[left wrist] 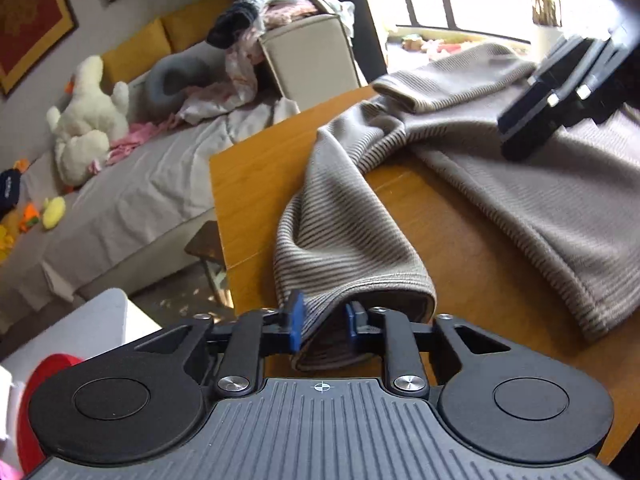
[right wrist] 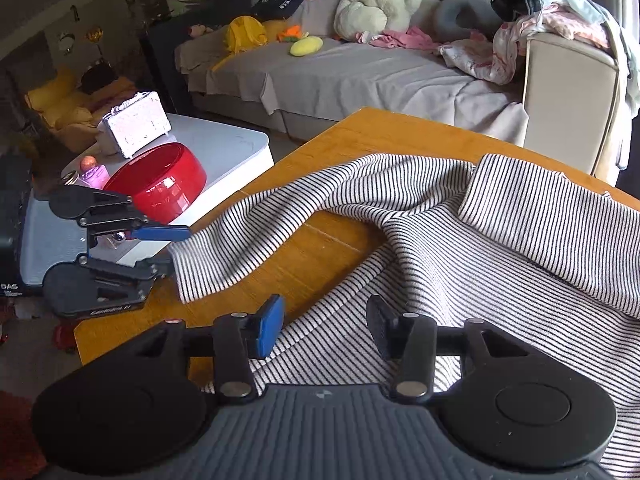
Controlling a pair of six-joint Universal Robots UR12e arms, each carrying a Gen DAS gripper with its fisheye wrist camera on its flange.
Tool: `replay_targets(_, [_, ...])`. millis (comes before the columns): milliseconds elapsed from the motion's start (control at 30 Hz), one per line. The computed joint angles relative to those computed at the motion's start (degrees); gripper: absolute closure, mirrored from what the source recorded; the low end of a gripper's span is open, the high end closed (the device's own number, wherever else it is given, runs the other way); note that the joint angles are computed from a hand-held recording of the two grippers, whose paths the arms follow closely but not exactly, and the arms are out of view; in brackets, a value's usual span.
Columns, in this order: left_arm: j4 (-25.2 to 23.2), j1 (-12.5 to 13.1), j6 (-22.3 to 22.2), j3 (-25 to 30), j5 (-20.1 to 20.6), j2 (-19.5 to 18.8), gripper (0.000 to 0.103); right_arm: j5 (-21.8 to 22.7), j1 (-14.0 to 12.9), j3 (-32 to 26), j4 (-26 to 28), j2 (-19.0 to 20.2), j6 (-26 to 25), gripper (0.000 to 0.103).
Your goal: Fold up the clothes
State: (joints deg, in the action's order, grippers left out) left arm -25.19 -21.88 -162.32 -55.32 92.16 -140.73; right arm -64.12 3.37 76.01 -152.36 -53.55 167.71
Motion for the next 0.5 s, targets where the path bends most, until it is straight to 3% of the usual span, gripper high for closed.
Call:
replay_targets(100, [-0.9, 1.0, -8.6, 1.1, -4.7, 0.2, 0.092, 3.4, 0.0, 1.8, -4.2, -0.5, 4.2, 0.057])
replay_targets(233, [-2.2, 2.0, -15.1, 1.5, -11.0, 0.9, 0.092, 13.7, -0.4, 2.4, -9.2, 0.8, 15.8, 0.057])
replay_targets(300, [-2.7, 2.3, -17.5, 1.8, -14.3, 1.1, 0.092, 16.9, -0.1, 2.1, -9.7, 1.4, 17.5, 0.057])
replay_targets(367, [-2.9, 2.4, -18.9, 2.0, -15.8, 1.3, 0.092, 16.4, 0.6, 2.0, -10.2, 1.7, 16.5, 0.057])
replay_targets(433, [-2.4, 2.1, -19.3, 2.6, -16.0, 1.1, 0.092, 11.3, 1.5, 1.9, -11.2, 1.7, 14.8, 0.057])
replay_targets(500, [-2.2, 1.8, -19.6, 3.6, -16.6, 0.6, 0.092, 6.6, 1.8, 1.4, -12.1, 2.2, 14.8, 0.065])
